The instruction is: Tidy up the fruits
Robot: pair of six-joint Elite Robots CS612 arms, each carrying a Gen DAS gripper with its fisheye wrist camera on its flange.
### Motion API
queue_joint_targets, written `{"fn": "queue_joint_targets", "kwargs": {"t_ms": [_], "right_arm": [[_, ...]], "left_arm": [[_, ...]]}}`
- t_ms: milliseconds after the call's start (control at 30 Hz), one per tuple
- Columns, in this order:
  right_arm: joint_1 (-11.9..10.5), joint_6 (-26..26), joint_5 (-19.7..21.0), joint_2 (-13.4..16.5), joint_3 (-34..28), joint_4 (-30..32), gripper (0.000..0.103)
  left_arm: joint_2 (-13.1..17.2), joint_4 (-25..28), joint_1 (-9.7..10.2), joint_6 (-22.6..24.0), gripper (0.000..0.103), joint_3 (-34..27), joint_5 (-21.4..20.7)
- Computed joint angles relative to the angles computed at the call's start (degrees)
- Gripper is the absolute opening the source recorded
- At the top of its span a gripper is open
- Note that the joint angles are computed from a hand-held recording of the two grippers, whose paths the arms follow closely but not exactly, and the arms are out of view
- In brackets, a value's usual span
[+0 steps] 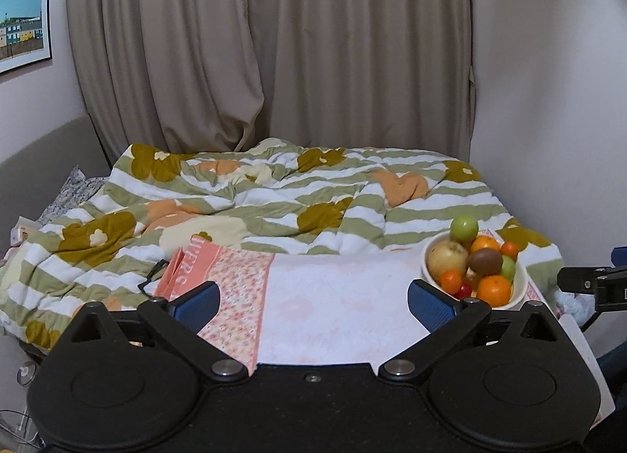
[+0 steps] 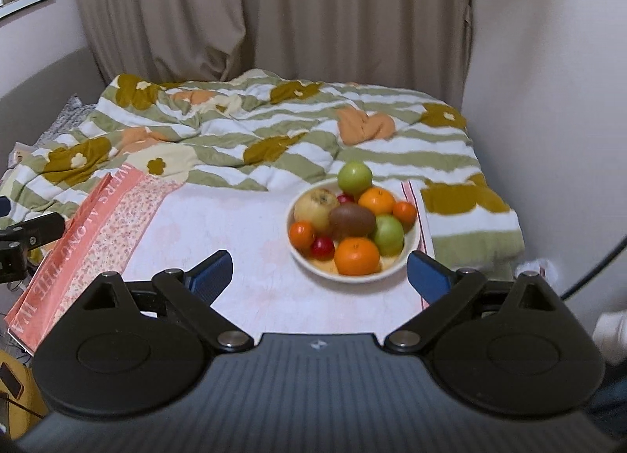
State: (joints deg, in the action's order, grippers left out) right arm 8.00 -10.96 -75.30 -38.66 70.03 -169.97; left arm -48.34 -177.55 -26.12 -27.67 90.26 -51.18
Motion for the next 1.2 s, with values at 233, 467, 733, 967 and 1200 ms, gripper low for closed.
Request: {"fn": "queue_joint_targets", "kwargs": {"t_ms": [233,467,733,967,1200], "right_arm": [[0.88,1.59,-3.12,-0.34,1.43,-0.43,0.103],[1.21,1.95,-4.06,-0.41,1.57,-0.36,0.103],[1.31,2.19,-4.25,-0.25,1.38,-0.18,0.103],[1.31,2.13,-4.33,-0.16,1.26,-0.06,0.103],[1.4,2.45,-4.45,0.03,1.29,-0.06,0.103]], "left_arm": [[-0.42,-1.14,0.5,-0.49,0.103,1.76,-1.74],[-0.42,-1.86,0.67,0.63,0.103,2.11,-2.44],[-0.35,-2.64,0.79,0.98,0.103,2.22,-2.45],[-0.35,-3.37,0.82,1.4,0.103,2.32,-2.35],[-0.42,-3.93,0.8,1.4,0.103,2.55,-2.25]]}}
